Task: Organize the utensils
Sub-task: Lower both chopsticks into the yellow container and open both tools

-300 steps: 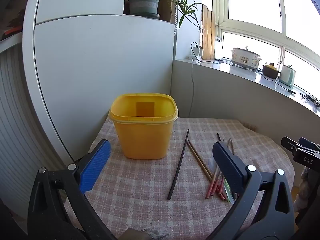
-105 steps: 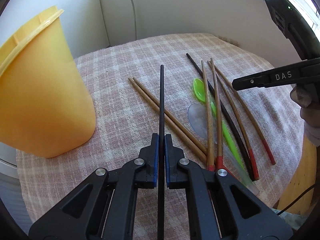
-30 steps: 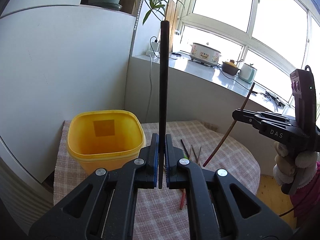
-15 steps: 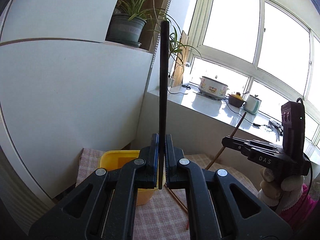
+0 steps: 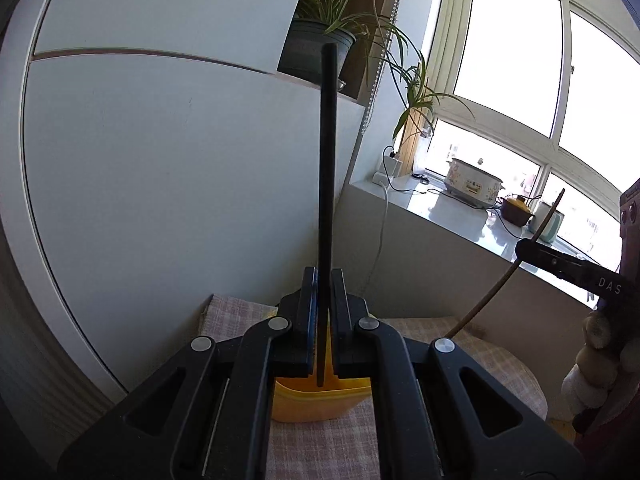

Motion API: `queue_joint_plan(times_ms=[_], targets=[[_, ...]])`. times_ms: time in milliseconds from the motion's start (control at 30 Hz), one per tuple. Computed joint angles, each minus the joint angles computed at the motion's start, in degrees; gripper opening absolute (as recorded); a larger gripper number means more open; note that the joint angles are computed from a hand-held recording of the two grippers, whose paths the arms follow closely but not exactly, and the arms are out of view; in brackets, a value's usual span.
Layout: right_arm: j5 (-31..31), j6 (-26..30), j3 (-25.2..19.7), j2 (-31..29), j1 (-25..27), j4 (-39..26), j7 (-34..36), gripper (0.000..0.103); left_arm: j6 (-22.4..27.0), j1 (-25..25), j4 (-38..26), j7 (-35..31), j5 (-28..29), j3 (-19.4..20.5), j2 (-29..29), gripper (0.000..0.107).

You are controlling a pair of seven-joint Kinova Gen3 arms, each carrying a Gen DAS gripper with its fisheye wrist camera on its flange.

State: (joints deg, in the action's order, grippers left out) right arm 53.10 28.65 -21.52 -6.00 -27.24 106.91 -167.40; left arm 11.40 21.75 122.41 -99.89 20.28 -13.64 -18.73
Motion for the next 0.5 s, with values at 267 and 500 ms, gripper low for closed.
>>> queue_joint_plan(times_ms=[267,500], targets=[[1.96,-0.79,0.59,2.19,-0.87,-2.3,-1.03,0.004,-0.46,-0.15,0.73,-0.56,1.59,-0.24,3.21,0.003],[2.37,0.17,3.92,7.19,-5.16,-4.69,-0.04,0.004,-0.12,0.49,1.26,-2.6,3.98,-1.17,4.3,0.003]])
